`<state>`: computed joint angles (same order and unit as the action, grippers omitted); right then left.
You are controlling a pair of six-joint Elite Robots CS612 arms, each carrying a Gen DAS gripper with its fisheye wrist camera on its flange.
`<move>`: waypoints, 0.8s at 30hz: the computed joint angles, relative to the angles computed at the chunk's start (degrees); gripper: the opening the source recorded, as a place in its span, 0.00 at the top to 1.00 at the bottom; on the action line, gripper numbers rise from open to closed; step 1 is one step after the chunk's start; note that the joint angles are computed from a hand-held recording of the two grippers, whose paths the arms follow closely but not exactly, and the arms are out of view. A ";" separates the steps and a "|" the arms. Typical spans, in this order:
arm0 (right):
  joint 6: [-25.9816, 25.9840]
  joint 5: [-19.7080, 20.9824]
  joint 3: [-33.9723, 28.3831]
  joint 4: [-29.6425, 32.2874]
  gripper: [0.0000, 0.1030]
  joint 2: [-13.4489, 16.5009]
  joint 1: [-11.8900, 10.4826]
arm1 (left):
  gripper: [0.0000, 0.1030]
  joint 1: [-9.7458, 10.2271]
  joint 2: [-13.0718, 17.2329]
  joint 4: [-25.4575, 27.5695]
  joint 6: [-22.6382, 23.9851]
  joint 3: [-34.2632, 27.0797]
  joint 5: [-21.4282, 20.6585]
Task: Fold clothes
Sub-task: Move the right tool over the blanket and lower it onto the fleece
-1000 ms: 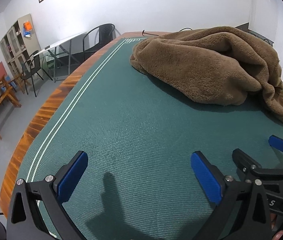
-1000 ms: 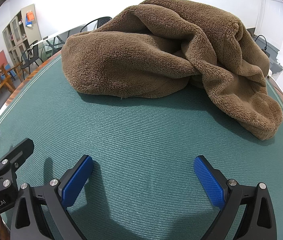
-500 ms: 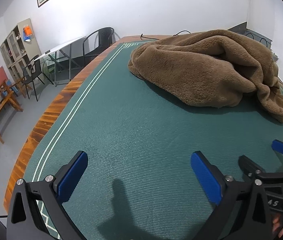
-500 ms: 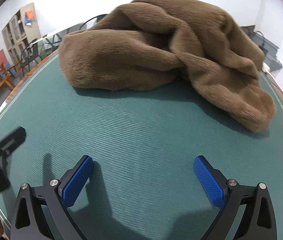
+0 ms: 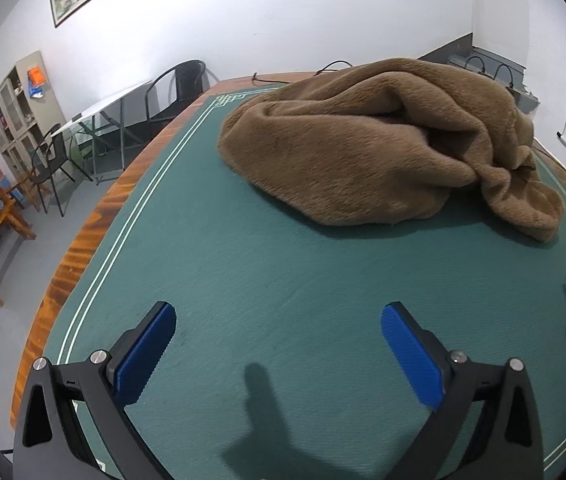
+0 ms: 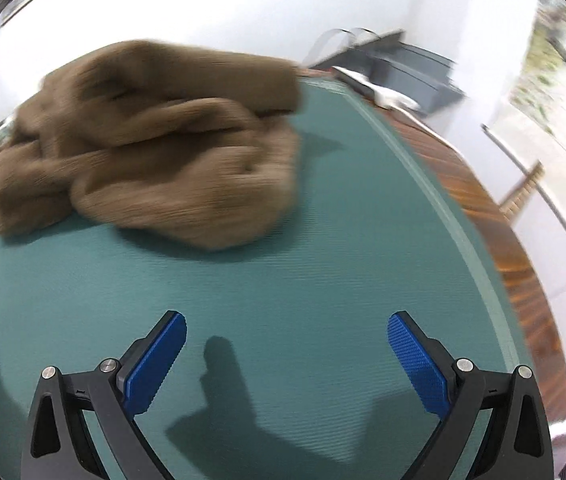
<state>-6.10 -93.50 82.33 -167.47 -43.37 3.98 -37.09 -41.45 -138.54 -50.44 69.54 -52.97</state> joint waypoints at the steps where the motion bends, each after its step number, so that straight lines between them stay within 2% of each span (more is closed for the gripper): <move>1: 0.39 0.26 -0.11 0.55 0.01 -0.02 -0.59 | 0.00 0.03 0.26 -0.13 0.59 -0.65 -0.29; 5: 0.26 2.26 -0.28 2.63 0.01 -0.06 -1.81 | 0.00 0.45 1.25 -1.19 2.12 -2.94 -1.90; 9: -0.60 6.56 0.50 3.68 0.01 -0.17 -3.07 | 0.00 1.30 2.23 -0.73 1.33 -4.92 -2.80; 12: -2.13 7.44 1.82 1.58 0.01 -0.52 -3.34 | 0.00 2.11 2.76 -1.26 0.02 -5.19 -4.52; 19: -2.27 7.14 2.50 0.88 0.01 -0.78 -3.26 | 0.00 3.97 4.10 1.50 -5.37 -4.85 -7.97; 24: -1.93 7.65 2.60 1.32 0.01 -1.13 -3.28 | 0.00 4.23 3.54 -1.96 -6.11 -2.61 -7.99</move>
<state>-8.03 -85.84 84.93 -166.15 -44.50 0.70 -32.86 -37.92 -140.50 -56.55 66.92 -60.97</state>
